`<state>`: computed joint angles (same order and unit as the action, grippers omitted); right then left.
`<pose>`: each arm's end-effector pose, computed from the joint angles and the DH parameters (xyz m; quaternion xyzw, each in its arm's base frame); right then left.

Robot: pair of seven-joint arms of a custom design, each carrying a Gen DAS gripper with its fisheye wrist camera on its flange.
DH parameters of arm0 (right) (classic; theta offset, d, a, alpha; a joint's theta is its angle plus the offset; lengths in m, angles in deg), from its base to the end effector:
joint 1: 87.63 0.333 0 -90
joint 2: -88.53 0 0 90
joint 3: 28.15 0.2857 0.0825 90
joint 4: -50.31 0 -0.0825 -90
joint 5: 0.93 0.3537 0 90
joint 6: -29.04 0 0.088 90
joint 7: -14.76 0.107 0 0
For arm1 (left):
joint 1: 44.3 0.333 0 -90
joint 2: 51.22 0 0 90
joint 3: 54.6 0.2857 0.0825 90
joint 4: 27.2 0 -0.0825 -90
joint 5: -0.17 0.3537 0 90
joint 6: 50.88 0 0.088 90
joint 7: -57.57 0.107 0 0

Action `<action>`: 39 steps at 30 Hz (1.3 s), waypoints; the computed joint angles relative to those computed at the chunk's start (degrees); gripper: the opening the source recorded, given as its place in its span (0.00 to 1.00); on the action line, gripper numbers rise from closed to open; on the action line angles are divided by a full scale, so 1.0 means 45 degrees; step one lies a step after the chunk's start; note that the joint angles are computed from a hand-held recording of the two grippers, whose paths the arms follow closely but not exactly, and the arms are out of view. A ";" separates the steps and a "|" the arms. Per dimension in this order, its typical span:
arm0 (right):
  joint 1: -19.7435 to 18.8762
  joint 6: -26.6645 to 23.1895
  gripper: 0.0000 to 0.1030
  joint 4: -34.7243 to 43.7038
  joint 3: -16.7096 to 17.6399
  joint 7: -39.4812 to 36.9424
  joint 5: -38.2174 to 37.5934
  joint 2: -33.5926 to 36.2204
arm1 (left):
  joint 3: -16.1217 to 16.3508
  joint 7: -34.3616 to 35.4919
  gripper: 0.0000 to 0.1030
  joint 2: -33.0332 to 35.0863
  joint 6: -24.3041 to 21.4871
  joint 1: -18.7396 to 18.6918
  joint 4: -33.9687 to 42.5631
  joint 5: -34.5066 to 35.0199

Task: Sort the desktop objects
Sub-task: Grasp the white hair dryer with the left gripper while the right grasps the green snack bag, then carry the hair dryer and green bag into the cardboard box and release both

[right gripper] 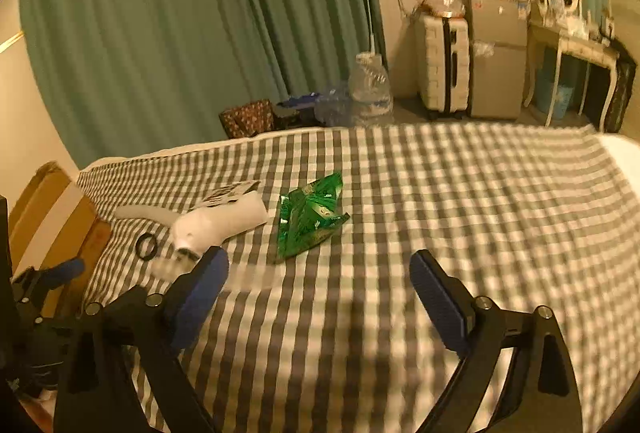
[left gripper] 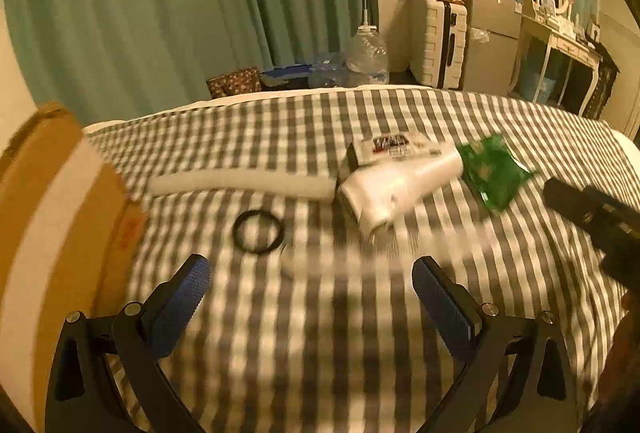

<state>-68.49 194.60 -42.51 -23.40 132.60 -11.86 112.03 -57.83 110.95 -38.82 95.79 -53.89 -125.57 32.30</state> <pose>0.6220 0.2774 0.4762 -0.6648 0.6186 -0.1804 0.3780 0.6182 -0.1457 0.5091 -0.6738 0.6429 -0.2058 0.3006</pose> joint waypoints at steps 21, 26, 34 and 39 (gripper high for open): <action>-0.0590 -0.2506 0.35 0.2982 0.0222 -0.1353 0.1745 0.1983 | 0.0326 0.5341 0.95 0.4203 -0.0078 -0.0273 0.5010 -0.3113; -0.0746 -0.2192 0.35 0.1612 0.0119 -0.0931 0.1845 0.0937 | -0.0049 0.7338 0.51 0.3698 -0.0621 -0.0227 0.4716 -0.3918; -0.0847 -0.1648 0.35 -0.0624 0.0171 -0.0723 0.1803 -0.1009 | 0.0047 0.6140 0.51 0.0668 0.0252 -0.0267 0.1081 -0.3959; -0.0758 -0.1581 0.35 -0.1769 0.0278 -0.0752 0.1846 -0.2257 | -0.0453 0.5913 0.51 -0.1890 0.0281 0.0309 -0.1252 -0.4252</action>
<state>-71.90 187.49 -50.47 -22.15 129.22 -3.56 101.87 -59.87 137.56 -47.33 97.05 -52.50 -131.21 13.17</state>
